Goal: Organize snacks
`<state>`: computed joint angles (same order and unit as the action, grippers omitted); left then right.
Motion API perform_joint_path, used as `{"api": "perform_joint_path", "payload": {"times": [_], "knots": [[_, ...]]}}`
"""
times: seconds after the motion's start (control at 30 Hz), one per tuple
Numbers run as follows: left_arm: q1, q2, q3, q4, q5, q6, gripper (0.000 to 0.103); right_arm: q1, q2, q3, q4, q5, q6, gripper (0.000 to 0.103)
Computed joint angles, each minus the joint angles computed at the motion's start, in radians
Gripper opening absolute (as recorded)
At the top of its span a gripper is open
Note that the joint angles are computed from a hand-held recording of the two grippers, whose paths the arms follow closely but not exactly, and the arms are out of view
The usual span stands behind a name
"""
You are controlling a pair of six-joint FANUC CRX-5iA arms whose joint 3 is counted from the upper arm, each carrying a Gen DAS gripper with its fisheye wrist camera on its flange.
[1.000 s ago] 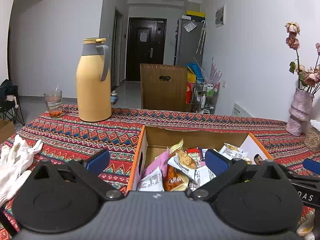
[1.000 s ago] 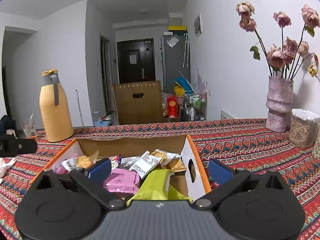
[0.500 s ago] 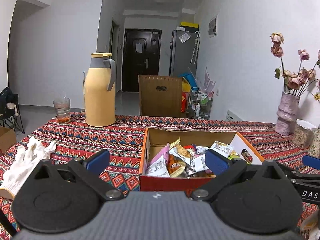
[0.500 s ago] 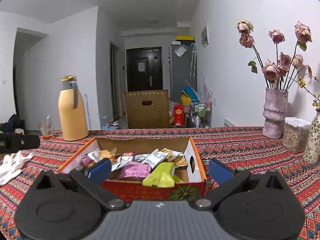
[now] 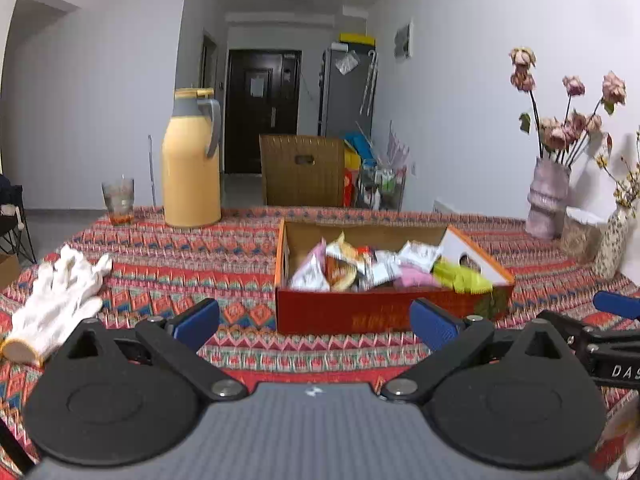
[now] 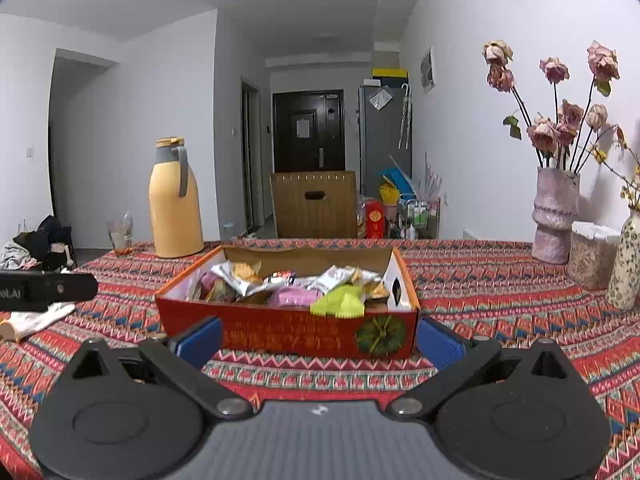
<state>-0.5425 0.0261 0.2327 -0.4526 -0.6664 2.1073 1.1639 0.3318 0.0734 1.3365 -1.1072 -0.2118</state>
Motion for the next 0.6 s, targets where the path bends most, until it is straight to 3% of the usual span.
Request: {"api": "perform_joint_path", "payload": {"times": [0.3,0.6], "knots": [[0.023,-0.041,-0.104,0.085,0.004,-0.063,0.103,0.034,-0.029,-0.058,-0.084,-0.002,-0.019,0.103],[0.039,-0.027,-0.131,0.149,-0.023,-0.106,0.103,0.047,-0.036,-0.076,-0.155,0.005,-0.021,0.103]]}}
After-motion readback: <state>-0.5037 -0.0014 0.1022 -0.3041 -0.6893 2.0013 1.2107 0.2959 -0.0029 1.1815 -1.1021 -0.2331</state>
